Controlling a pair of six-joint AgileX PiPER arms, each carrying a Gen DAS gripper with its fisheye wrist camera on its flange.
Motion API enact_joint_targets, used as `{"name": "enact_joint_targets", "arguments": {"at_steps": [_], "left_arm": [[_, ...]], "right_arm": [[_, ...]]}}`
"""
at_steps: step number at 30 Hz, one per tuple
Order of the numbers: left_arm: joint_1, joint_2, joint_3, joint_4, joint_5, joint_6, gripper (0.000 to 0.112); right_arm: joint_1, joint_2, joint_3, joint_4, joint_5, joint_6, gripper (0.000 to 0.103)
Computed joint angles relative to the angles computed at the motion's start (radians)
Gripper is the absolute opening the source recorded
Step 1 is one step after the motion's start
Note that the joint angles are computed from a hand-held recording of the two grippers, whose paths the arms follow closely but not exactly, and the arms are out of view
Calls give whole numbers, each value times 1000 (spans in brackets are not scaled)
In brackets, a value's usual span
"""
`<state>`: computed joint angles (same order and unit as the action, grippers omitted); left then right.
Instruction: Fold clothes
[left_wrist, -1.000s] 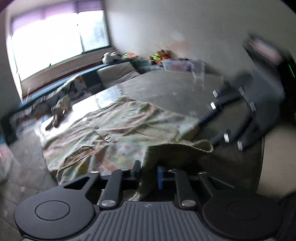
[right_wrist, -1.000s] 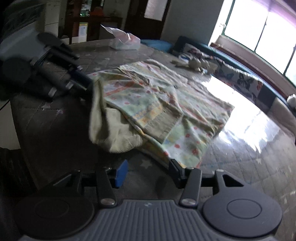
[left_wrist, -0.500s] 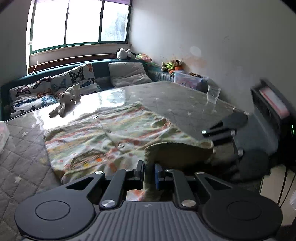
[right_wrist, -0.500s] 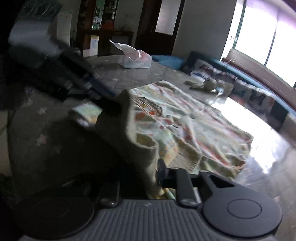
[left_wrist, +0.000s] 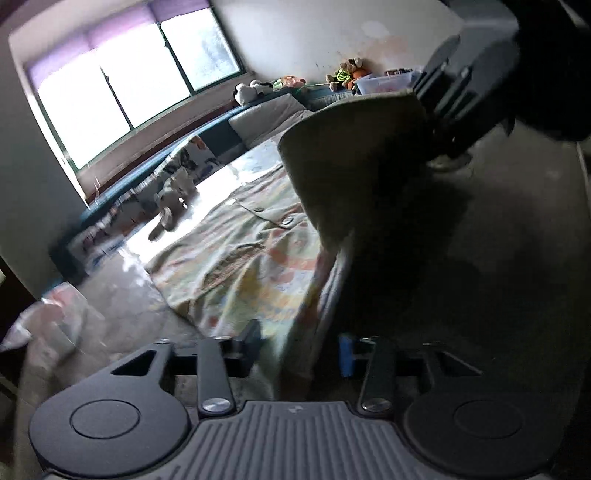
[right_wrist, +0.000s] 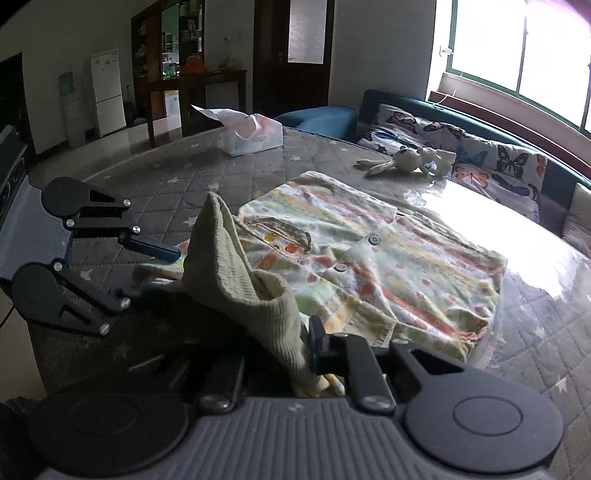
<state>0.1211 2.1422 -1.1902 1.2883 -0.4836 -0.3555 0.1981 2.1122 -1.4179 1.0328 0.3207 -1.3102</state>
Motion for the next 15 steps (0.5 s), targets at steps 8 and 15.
{"name": "enact_joint_targets", "arguments": {"at_steps": [8,15], "left_arm": [[77,-89,82,16,-107,-4,7],[258,-306,190,393,-327,-380,7]], "right_arm": [[20,-93,129,235,-42,-249,9],[14,-318,316,175,69,-223,8]]}}
